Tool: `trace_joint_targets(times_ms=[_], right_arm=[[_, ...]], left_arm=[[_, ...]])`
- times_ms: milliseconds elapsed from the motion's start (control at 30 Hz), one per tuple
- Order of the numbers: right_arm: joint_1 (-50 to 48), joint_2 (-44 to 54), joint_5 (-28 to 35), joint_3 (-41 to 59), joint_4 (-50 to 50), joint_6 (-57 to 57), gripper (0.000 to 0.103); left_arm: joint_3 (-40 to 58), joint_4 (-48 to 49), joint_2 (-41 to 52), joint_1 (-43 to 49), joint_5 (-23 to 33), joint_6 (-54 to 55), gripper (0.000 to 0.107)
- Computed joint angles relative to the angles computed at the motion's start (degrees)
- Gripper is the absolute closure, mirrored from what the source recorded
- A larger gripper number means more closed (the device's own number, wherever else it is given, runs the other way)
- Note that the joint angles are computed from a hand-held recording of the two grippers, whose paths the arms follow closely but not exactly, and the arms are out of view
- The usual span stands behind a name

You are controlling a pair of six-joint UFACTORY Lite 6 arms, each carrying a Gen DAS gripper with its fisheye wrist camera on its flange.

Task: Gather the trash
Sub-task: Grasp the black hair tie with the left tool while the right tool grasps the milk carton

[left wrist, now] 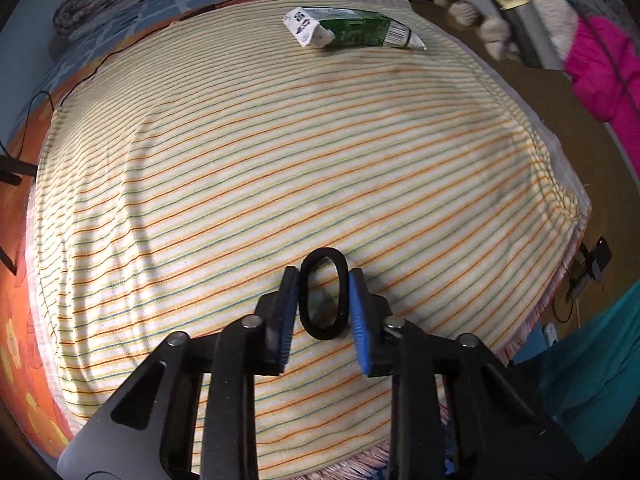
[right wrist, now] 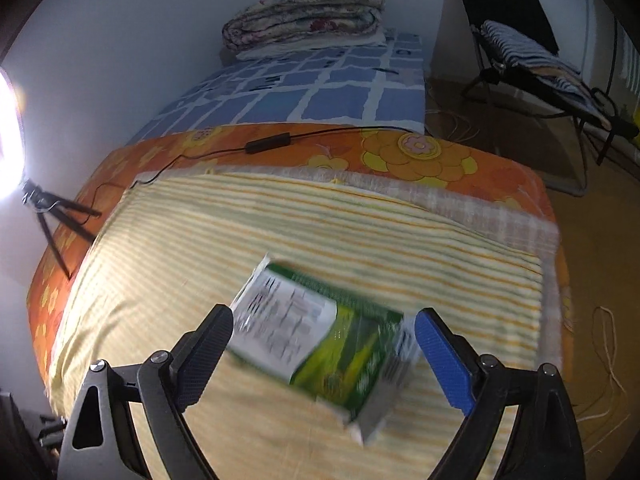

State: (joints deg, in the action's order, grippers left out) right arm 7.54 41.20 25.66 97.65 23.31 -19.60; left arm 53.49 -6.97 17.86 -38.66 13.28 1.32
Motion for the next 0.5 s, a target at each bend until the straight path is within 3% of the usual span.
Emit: trace_joint_targets(times_ms=[133, 300, 500], right_arm=[[-0.3, 8.9, 3.5, 11.5, -1.6, 3.0, 0.009], [-1.2, 18.8, 12.4, 24.7, -1.0, 3.4, 0.009], [-3.8, 15.6, 16.1, 18.4, 8.7, -4.0, 0.009]], left_arm=[[-0.1, -7.0, 0.0, 1.6, 0.0, 6.8, 0.092], [-0.7, -14.7, -0.8, 3.5, 0.8, 14.1, 0.097], [-1.0, -17.4, -1.2, 4.7, 1.1, 16.7, 0.098]])
